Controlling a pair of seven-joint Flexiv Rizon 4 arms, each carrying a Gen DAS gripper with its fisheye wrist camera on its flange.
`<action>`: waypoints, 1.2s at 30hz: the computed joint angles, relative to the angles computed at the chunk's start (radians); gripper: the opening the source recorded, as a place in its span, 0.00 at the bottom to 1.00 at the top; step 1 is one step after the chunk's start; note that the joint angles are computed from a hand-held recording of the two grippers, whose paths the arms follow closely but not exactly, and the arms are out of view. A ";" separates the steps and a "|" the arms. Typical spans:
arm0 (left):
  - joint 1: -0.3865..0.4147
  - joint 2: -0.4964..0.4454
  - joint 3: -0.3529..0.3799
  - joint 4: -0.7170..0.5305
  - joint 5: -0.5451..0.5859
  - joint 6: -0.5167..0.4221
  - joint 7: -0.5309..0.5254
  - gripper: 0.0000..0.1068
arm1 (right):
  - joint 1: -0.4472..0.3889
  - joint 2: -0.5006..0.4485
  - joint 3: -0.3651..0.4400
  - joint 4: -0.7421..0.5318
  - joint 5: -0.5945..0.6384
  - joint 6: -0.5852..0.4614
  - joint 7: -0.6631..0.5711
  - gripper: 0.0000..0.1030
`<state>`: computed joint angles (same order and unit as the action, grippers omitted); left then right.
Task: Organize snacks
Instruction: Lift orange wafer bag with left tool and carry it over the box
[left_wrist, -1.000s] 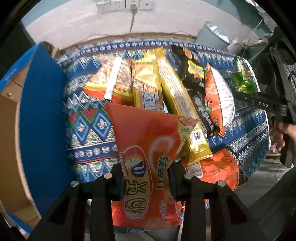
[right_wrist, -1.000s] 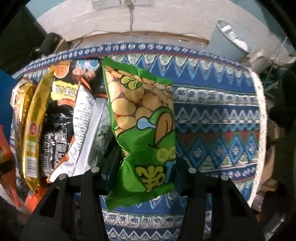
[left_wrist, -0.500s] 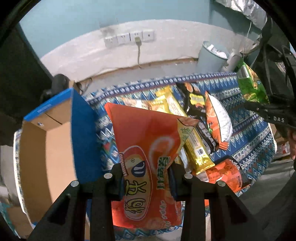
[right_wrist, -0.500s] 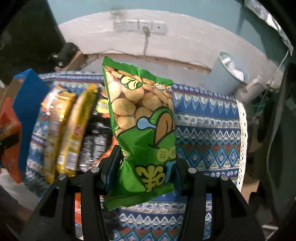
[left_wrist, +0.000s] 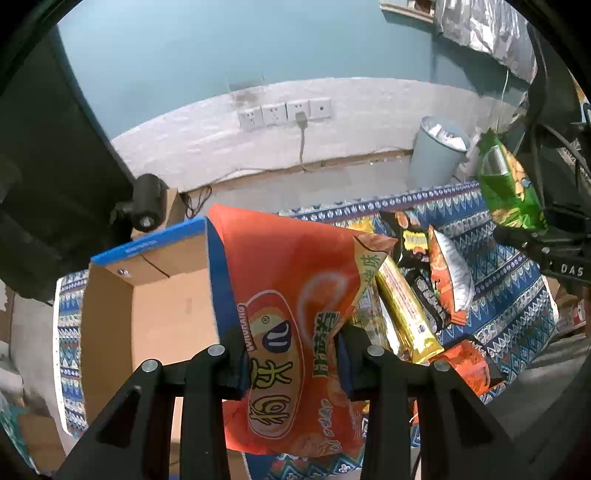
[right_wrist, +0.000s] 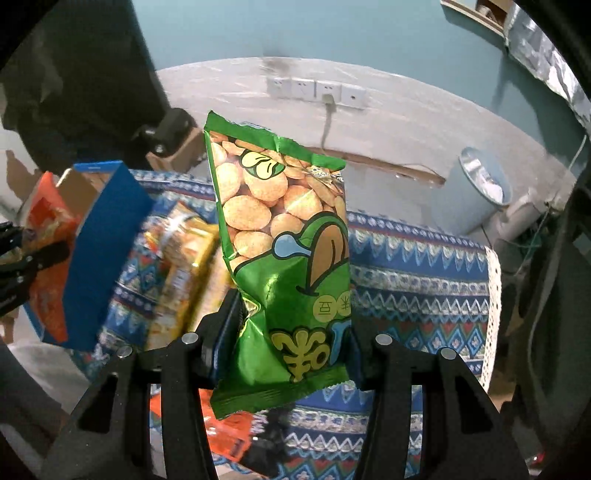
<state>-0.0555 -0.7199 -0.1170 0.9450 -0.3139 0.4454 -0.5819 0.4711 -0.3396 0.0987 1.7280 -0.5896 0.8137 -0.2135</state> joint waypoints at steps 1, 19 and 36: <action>0.003 0.000 -0.002 -0.005 -0.004 0.000 0.002 0.34 | 0.001 -0.008 0.001 -0.015 0.000 0.001 -0.010 0.48; 0.035 -0.097 0.010 -0.190 -0.001 -0.042 -0.061 0.34 | 0.052 -0.182 -0.022 -0.291 0.068 -0.004 -0.187 0.49; 0.073 -0.327 0.047 -0.605 0.030 -0.239 -0.182 0.34 | 0.105 -0.440 -0.023 -0.735 0.233 -0.106 -0.457 0.49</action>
